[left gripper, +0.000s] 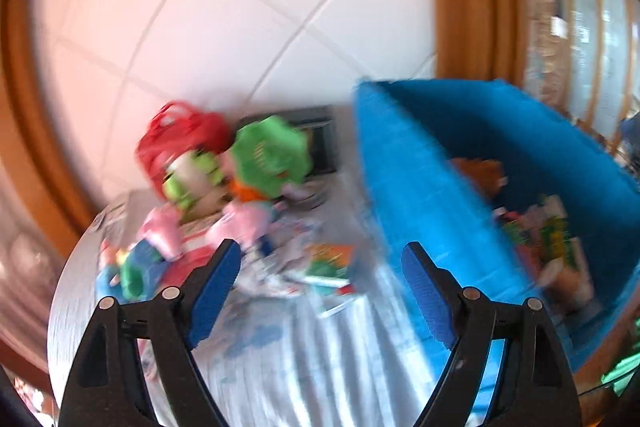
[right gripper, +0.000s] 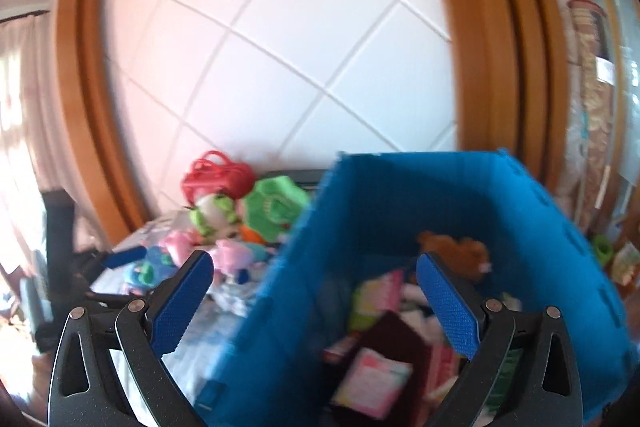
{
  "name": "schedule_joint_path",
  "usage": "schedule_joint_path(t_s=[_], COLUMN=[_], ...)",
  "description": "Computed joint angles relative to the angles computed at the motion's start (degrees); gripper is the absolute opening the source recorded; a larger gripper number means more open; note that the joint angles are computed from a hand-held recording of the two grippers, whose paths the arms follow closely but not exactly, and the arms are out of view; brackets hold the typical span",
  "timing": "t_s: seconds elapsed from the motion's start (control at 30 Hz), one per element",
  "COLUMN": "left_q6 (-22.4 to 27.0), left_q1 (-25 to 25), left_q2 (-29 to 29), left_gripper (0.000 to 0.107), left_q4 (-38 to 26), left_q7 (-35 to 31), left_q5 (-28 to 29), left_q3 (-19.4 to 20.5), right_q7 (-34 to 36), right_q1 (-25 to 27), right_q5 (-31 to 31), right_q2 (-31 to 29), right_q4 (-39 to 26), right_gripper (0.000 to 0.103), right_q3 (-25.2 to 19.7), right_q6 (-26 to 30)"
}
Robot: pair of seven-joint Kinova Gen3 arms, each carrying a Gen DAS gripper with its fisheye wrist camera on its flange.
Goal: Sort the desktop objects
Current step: 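Return both tools to the pile on the bed, then grasp the tape roll with the left tool while the right tool grasps the small pink box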
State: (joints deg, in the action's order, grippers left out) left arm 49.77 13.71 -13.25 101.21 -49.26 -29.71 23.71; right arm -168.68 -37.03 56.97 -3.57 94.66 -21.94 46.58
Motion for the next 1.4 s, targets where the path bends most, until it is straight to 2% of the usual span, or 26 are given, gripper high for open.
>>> schedule_joint_path(t_s=[0.13,0.23,0.3,0.33,0.43,0.47,0.63,0.67,0.73,0.8,0.87,1.0,1.1,1.27,1.4], left_q6=[-3.42,-4.8,-6.37,-7.6,-11.9,-13.35,-16.75,-17.23,-17.73,-18.85,-19.43,-18.57,-18.14,-14.46,-10.42], left_q1=[-2.11,-2.72,-2.99,-4.4,-11.75,-13.08,-9.5,-9.26,-10.4,-13.96,-15.51,-18.84,-19.72,-20.31,-22.64], left_q2=[-3.06,-3.43,-3.02,-2.89,-2.02,-1.39,4.69,6.37,8.51,11.11,13.53,19.3,24.09,29.91,29.22], left_gripper=[0.083,0.083,0.083,0.083,0.083,0.083,0.083,0.083,0.083,0.083,0.083,0.083,0.083,0.083,0.083], left_q4=[5.26,8.01,9.67,10.73,14.14,15.06,16.28,16.27,16.3,16.28,15.64,12.34,9.08,3.05,-0.45], left_q7=[-9.32,-16.31,-20.97,-23.3,-28.5,-30.83,-42.47,-44.17,-44.96,-43.53,-45.28,-49.97,-49.71,-50.65,-56.43], left_q5=[8.58,12.61,14.26,15.08,15.51,16.46,26.97,28.97,30.18,29.26,31.22,36.58,36.72,37.96,42.07], left_q3=[-10.62,-18.58,-23.29,-24.29,-23.24,-24.05,-36.19,-37.53,-37.03,-32.77,-31.12,-27.69,-25.49,-23.09,-19.95], right_q7=[-1.64,-0.66,1.9,2.8,4.59,5.03,6.76,7.96,9.84,12.85,15.15,19.86,22.46,28.64,31.14], right_q1=[-4.04,-7.64,-10.58,-10.87,-12.41,-13.12,-15.04,-14.82,-14.61,-13.64,-12.79,-11.23,-9.71,-8.36,-7.13], right_q5=[3.34,4.72,3.28,2.35,-0.61,-1.26,-6.02,-7.9,-10.93,-14.72,-17.72,-23.39,-27.19,-32.3,-36.27], right_q2=[5.8,11.02,15.85,17.32,22.6,24.6,31.91,33.58,36.18,39.09,41.7,47.66,50.68,58.63,63.93], right_q4=[-5.69,-11.11,-16.42,-18.01,-22.88,-24.65,-31.05,-32.72,-35.35,-38.43,-40.8,-48.06,-52.18,-65.45,-76.07], right_gripper=[0.103,0.103,0.103,0.103,0.103,0.103,0.103,0.103,0.103,0.103,0.103,0.103,0.103,0.103,0.103], right_q3=[-0.91,-0.62,1.09,1.21,2.76,3.41,6.72,7.02,7.83,8.06,8.67,10.39,11.52,14.6,16.6], right_q6=[2.03,4.68,6.6,6.93,6.6,6.94,9.26,10.05,11.43,12.91,13.88,18.69,20.83,26.69,28.96])
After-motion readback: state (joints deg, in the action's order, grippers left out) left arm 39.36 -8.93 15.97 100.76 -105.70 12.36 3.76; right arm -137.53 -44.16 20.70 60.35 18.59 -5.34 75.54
